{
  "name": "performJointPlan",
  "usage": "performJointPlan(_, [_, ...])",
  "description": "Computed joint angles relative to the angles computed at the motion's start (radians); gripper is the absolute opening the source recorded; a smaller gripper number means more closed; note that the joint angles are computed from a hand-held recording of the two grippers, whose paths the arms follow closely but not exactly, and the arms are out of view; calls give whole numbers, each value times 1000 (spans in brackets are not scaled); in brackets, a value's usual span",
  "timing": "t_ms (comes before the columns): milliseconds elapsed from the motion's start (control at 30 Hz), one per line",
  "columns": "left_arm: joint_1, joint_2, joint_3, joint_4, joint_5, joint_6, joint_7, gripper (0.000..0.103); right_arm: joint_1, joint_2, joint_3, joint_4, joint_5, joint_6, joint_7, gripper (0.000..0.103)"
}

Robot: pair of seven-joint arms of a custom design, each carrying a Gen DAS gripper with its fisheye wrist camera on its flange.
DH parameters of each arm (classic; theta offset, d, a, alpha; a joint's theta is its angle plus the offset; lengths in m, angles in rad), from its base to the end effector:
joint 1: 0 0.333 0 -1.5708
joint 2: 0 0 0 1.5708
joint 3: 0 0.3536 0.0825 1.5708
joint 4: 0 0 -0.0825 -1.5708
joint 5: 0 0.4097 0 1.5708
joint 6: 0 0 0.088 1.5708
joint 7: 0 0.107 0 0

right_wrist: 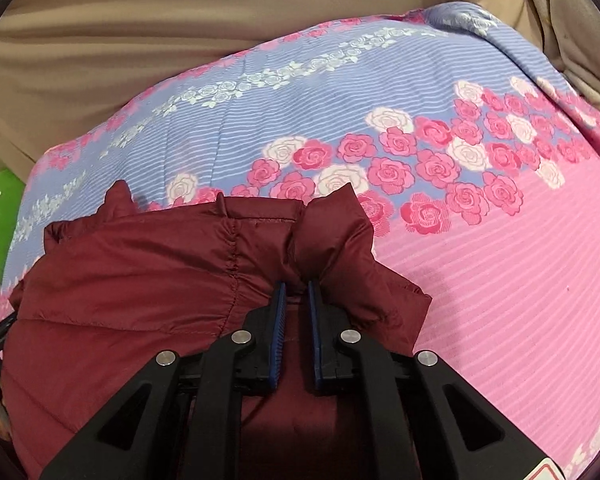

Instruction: Fold large clothes

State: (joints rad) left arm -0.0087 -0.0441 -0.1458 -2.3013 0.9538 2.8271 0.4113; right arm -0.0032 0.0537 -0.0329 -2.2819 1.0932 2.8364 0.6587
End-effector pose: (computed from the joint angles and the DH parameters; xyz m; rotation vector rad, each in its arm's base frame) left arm 0.5414 -0.1266 0.4344 -1.8982 1.6063 -0.5672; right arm 0.5613 -0.0662 0.3858 -1.6468 1.8269 -0.3097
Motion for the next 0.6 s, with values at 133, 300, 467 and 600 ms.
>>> performJointPlan(133, [-1,-4,0,0,2,-10,-3,70,10,-14,-1,-13,-98,27,90,8])
performJointPlan(300, [-6,-153,-43,-69,78,-100,-75,69,71,-217,-20,-108,20,-41,-25,21])
performJointPlan(467, [-9,-290,-91,-153,-27,-109,15,76,172,-324,17,-140,-146,-112,58,21])
performJointPlan(600, [-20,-353,-113,-212,-144,-88,74,76,248,-292,41,-112,-203,-74,135,21])
